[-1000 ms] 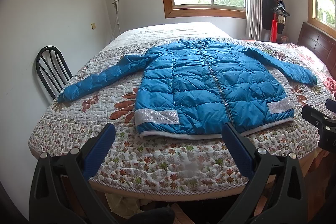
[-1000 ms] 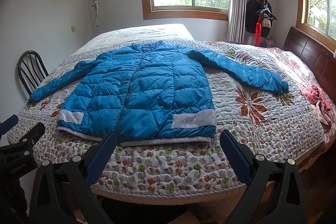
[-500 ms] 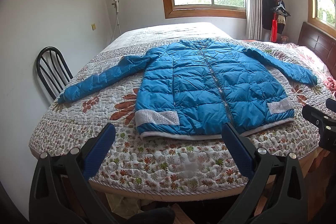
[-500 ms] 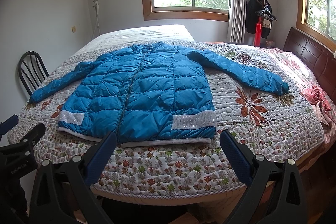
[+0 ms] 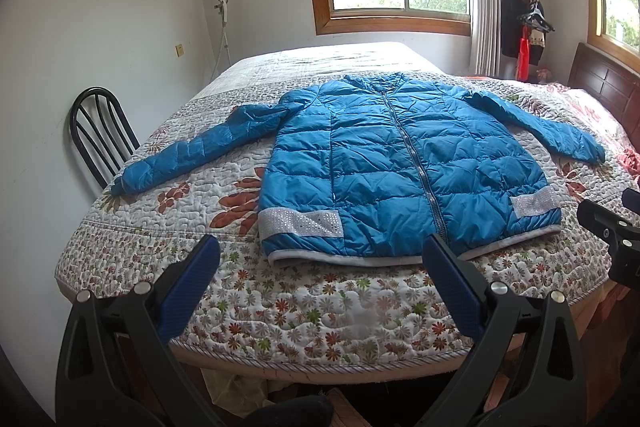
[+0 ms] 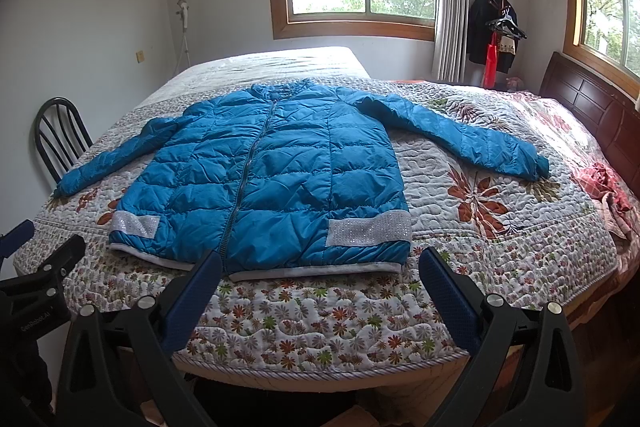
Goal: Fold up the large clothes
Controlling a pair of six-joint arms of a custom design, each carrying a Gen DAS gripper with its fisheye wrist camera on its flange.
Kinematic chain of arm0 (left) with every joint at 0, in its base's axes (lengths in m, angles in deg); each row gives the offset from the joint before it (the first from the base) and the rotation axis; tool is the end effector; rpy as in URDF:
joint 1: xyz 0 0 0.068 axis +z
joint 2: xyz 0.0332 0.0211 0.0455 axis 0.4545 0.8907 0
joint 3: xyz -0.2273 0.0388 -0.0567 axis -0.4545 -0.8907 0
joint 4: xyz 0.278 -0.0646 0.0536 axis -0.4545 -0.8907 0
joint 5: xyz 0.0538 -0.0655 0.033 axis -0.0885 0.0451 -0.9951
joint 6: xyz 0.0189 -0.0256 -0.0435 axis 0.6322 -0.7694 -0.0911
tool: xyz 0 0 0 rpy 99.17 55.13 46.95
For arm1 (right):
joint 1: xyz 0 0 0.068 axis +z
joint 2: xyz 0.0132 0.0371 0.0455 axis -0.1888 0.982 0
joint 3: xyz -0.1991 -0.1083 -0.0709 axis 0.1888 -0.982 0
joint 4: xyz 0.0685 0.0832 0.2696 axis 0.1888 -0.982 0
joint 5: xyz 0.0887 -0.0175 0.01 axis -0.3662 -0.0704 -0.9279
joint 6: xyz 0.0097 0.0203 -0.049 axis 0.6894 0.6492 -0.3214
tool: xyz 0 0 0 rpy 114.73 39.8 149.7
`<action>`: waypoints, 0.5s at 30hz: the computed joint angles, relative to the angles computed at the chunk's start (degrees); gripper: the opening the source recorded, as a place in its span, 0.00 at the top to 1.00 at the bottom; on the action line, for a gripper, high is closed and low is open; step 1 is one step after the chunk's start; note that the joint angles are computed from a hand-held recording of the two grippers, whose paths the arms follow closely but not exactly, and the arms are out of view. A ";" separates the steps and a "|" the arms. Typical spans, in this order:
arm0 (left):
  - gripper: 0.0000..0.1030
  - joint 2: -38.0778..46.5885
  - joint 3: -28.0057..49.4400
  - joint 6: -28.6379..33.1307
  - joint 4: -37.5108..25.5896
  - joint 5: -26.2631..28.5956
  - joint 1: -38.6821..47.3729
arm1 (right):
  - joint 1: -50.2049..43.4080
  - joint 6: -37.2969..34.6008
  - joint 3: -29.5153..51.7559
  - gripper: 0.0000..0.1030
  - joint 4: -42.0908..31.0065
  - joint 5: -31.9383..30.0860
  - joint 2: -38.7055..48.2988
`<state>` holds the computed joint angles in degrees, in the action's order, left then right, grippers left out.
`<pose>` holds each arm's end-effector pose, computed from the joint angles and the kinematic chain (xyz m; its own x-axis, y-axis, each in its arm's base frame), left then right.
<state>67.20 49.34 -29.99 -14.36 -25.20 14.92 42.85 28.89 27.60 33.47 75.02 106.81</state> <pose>0.2437 -0.0512 0.1932 -0.5745 0.2445 -0.7811 0.2562 0.9601 0.1121 0.2170 0.2536 0.2178 -0.6099 0.2594 -0.7488 0.3180 0.9456 0.0686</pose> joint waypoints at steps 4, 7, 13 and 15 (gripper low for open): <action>0.03 0.09 0.10 0.12 -0.07 0.16 0.15 | 0.09 0.07 0.23 0.04 0.05 -0.05 0.33; 0.03 1.01 -0.08 -0.31 1.00 -0.14 -0.26 | -0.16 -0.33 -0.08 0.04 0.33 -0.14 -0.08; 0.03 3.32 0.05 -0.71 2.95 2.74 -0.35 | -2.72 -3.92 -1.68 0.04 2.78 -1.69 -1.56; 0.03 5.22 0.95 -1.37 3.61 3.13 -0.57 | -4.19 -5.97 -2.61 0.04 3.94 -2.04 -2.54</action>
<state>72.42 50.29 -31.37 -10.74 -22.07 14.35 38.65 22.93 24.99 37.41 72.98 104.26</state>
